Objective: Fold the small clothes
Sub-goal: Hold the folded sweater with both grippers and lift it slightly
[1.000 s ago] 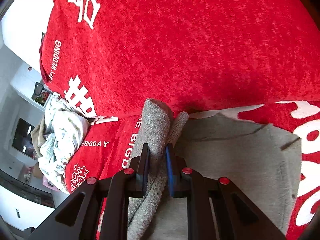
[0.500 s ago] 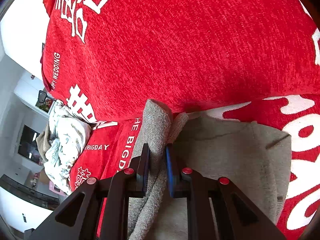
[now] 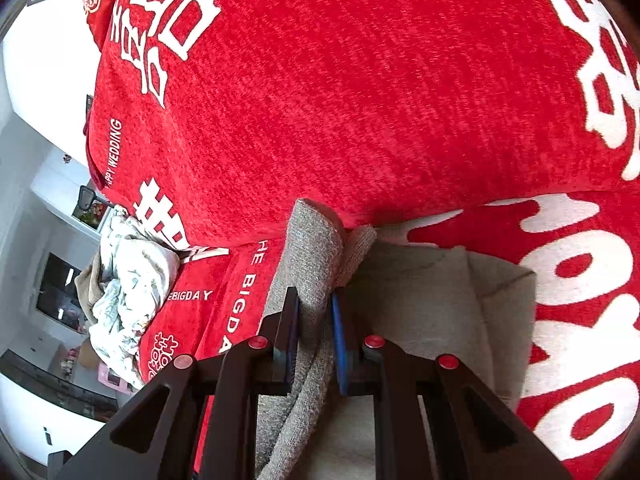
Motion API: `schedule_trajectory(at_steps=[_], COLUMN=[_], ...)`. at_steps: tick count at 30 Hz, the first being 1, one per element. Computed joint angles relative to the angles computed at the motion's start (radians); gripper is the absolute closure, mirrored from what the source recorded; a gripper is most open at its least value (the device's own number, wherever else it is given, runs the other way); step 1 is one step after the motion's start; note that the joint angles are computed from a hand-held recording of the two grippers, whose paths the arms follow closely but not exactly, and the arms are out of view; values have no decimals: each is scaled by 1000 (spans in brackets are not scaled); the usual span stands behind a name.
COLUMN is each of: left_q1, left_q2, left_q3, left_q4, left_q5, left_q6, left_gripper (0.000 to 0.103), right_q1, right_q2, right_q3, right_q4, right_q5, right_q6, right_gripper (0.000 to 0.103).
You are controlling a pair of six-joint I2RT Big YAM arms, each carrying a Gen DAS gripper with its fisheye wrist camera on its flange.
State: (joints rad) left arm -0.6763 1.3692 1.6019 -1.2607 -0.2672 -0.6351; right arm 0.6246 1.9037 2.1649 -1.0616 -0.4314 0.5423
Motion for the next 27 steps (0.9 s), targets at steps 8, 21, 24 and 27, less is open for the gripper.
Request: schedule_trajectory(at_steps=[8, 21, 24, 27], left_q1=[2, -35, -39, -47], left_q2=[37, 112, 145, 175], left_q3=[32, 124, 150, 180], left_q4=[-13, -59, -68, -80], left_q5=[10, -15, -6, -8], left_q6=[24, 63, 68, 77], left_gripper=[90, 90, 90, 90], right_q1=[-30, -88, -103, -115], right_q2=[-21, -78, -87, -98], right_q3=[-47, -164, -196, -228], right_q4=[21, 103, 123, 148], right_q5=[-33, -104, -116, -127], right_q6=[-13, -22, -17, -9], right_gripper=[86, 86, 86, 86])
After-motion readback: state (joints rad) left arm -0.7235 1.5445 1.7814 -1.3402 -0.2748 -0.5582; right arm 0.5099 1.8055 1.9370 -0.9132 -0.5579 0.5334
